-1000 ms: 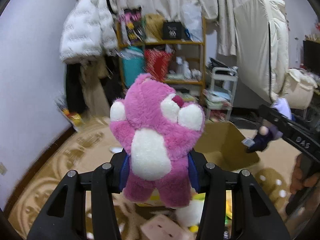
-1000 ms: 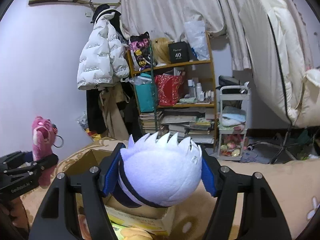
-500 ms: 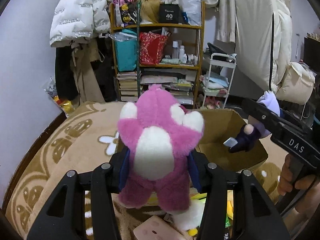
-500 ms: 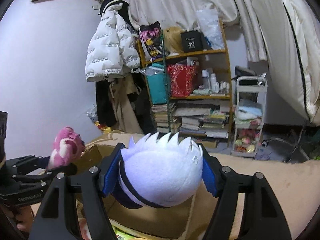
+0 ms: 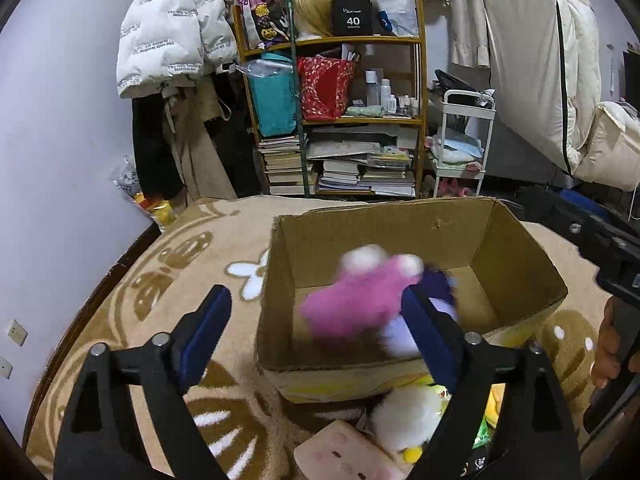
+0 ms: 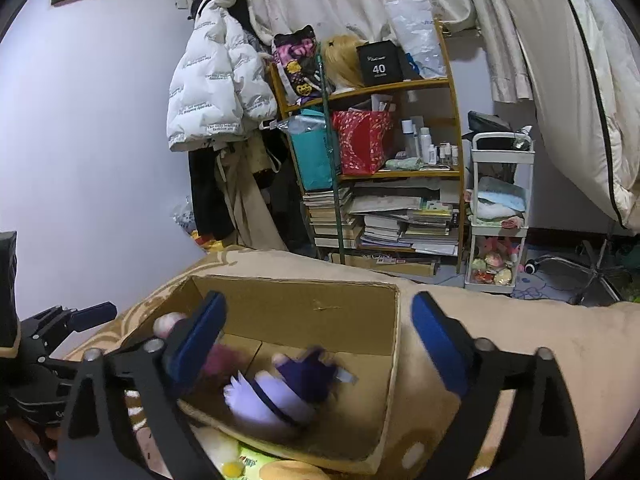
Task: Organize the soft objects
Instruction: 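Lift the pink bear with the left tool while the right tool carries the doll into the box, then open both tools and withdraw from the box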
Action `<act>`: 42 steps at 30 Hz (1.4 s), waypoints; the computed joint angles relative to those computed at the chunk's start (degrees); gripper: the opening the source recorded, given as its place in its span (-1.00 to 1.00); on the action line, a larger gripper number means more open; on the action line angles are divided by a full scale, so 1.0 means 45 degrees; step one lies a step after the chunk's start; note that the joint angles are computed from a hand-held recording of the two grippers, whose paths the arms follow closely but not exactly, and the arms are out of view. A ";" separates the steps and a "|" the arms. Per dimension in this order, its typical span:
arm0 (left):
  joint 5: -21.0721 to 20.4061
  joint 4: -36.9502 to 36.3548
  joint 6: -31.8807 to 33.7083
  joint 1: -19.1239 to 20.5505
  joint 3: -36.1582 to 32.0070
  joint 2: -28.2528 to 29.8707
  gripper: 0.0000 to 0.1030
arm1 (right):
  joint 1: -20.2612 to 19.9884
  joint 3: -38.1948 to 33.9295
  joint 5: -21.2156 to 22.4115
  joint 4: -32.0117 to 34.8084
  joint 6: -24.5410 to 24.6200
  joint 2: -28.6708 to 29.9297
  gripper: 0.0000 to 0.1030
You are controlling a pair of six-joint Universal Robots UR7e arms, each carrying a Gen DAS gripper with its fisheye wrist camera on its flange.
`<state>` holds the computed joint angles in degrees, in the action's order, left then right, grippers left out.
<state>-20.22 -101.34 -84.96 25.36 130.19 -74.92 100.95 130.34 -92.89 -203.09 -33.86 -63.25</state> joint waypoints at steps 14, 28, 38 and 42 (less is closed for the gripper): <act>-0.1427 0.5101 -0.4366 -0.2002 -0.0522 -0.0739 0.96 | 0.0593 0.1193 -0.0752 0.0865 0.0141 -0.1867 1.00; -0.3432 0.5837 -0.6102 -0.4135 -0.0024 -0.1851 0.97 | 0.1236 0.2713 -0.1941 0.1781 0.0614 -0.4015 1.00; -0.3897 0.5427 -0.5418 -0.3759 0.0100 -0.1813 0.97 | 0.1060 0.2972 -0.2047 0.2249 0.0593 -0.3865 1.00; -0.3864 0.3897 -0.4355 -0.3062 0.0505 -0.1930 0.97 | 0.0770 0.2740 -0.2177 0.2630 0.0840 -0.3440 1.00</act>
